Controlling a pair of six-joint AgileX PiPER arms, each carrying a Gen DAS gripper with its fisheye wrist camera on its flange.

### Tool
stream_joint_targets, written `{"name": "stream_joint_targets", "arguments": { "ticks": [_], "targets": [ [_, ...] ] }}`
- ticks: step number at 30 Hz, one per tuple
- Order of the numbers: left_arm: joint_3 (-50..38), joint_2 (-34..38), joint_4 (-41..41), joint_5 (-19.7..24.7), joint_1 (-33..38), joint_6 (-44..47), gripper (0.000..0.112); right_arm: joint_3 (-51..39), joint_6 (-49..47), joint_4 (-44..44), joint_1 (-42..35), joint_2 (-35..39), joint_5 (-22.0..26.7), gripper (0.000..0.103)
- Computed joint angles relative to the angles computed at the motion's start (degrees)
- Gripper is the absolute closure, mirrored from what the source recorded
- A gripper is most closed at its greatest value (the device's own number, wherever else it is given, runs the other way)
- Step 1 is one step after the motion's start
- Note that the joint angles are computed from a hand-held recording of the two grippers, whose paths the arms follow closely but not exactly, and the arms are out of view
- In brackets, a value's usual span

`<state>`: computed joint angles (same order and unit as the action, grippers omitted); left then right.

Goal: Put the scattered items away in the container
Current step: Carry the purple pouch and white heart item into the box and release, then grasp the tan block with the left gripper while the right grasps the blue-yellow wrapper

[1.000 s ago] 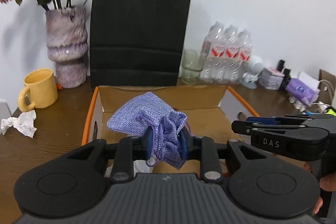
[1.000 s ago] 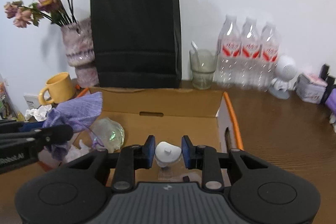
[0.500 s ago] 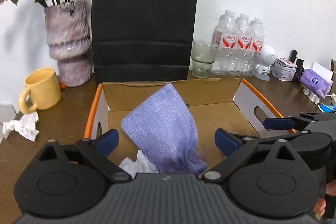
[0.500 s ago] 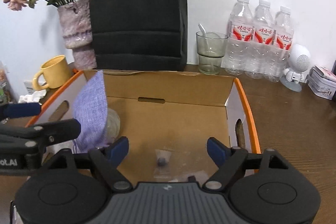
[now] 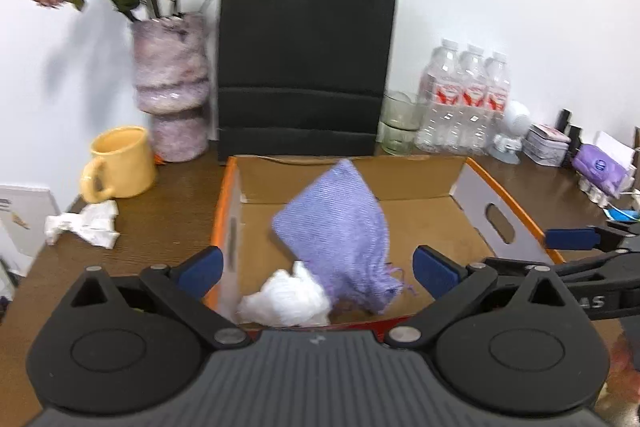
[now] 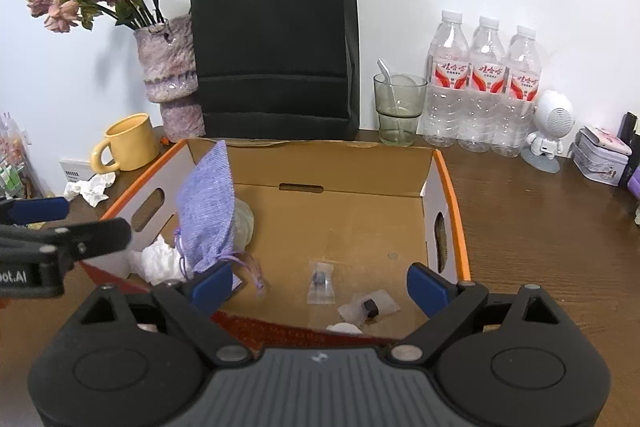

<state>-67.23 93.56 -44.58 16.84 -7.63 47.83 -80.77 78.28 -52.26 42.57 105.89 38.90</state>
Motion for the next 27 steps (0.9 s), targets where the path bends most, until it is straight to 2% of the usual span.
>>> {"name": "stream_joint_targets", "arguments": {
  "ticks": [6, 12, 19, 22, 27],
  "targets": [
    [4.3, -4.4, -8.9, 1.8, 4.3, 10.2, 0.009, 5.9, 6.3, -4.8, 2.6, -5.0, 0.9, 0.009],
    [9.4, -8.1, -12.5, 4.0, 8.8, 16.3, 0.009, 12.3, 11.7, -8.3, 5.4, -10.1, 3.1, 0.009],
    [17.3, -11.1, -22.3, 8.0, 14.8, 30.3, 0.009, 21.1, 18.1, -10.9, 10.5, -15.7, 6.7, 0.009],
    [21.0, -11.8, -26.6, 11.2, 18.3, 37.5, 0.009, 25.8, 23.0, -12.3, 13.1, -17.9, 7.8, 0.009],
    [26.3, -12.1, -32.5, 14.0, 22.5, 49.1, 0.009, 32.5, 31.1, -13.3, 17.7, -18.2, 11.1, 0.009]
  ]
}}
